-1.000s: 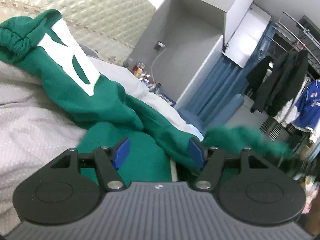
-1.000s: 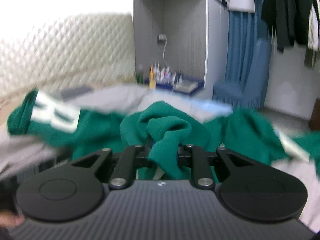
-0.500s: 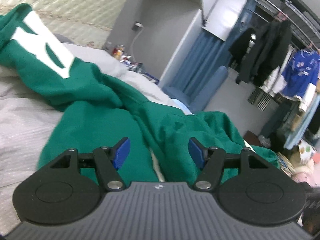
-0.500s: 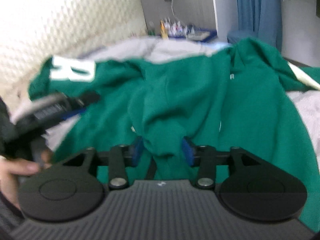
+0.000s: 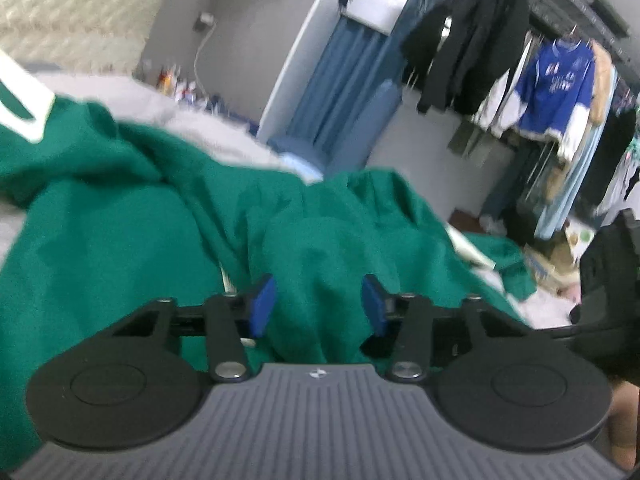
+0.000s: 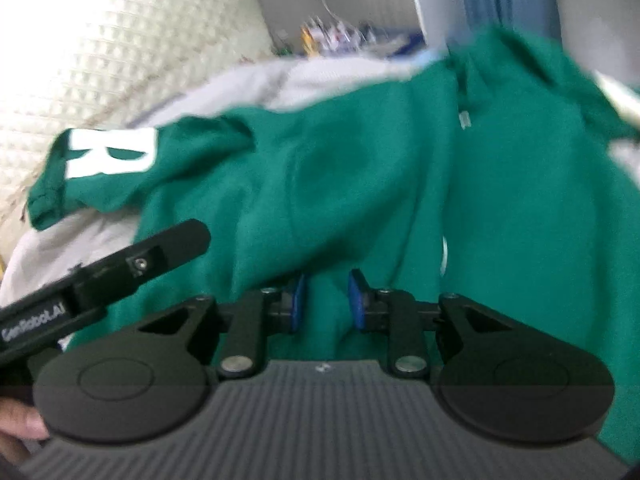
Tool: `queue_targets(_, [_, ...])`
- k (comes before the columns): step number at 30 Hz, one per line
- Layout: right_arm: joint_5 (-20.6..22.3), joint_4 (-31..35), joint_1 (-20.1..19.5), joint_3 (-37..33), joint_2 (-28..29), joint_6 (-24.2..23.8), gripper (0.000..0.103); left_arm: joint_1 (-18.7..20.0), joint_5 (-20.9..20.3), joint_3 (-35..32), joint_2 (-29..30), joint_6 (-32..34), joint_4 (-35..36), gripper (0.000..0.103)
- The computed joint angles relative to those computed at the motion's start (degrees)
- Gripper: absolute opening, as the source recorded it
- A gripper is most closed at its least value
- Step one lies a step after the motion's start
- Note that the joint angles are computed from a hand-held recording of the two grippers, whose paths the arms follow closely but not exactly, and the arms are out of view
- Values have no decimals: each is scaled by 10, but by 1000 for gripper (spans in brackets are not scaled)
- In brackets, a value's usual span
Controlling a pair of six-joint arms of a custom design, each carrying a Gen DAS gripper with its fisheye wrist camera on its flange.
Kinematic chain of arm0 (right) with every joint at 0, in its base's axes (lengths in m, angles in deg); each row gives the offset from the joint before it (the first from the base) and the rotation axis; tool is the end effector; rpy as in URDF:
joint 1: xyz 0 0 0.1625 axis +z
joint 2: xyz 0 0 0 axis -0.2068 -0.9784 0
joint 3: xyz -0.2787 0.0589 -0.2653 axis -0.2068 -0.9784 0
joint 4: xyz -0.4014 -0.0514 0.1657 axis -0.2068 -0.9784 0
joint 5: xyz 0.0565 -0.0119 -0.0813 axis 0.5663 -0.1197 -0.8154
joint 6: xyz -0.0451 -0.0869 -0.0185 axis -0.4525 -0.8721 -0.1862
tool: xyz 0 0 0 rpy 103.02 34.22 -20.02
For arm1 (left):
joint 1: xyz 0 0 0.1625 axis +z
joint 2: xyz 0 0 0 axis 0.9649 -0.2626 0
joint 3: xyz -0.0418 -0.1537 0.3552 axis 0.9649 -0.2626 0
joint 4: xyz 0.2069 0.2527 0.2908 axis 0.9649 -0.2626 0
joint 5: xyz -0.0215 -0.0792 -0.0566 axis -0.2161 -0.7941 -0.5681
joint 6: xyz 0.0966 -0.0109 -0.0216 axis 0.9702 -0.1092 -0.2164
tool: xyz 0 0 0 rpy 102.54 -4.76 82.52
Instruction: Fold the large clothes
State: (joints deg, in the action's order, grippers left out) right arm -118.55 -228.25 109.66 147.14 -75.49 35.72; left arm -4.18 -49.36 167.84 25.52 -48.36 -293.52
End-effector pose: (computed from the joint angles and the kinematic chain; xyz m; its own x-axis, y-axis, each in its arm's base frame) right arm 0.2150 -0.7195 0.0290 -0.7652 -0.5006 0.4048 -0.6361 0.6851 -0.3551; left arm -0.0475 -0.6648 0.1162 -0.9379 0.0072 -0.3470 0.3212 0.3964 -0.8601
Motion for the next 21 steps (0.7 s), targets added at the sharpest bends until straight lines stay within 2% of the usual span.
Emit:
queue_targets(3, [-13,34,-9,-22,17,33,27,10,17,-30,17,-10,57,40])
queue_targets(5, [-12,42,-10,-29,20,39,27,14,44,-50,27,-24,114,38])
queue_targets(7, [-13,54,-9,-33,18,44,27,18,52,-60,36,-31,131,38])
queue_targets(11, [-6,59,-11,-25,7,66,29,22,43,-59,33,-36,130,38])
queue_targets(18, [20,-17,-6,23,-41,43,29,13,43,-36,23,-22,91,39])
queue_targets(21, [21,-65,-7,38,-59,39,29,10,45,-25,17,-22,75,48])
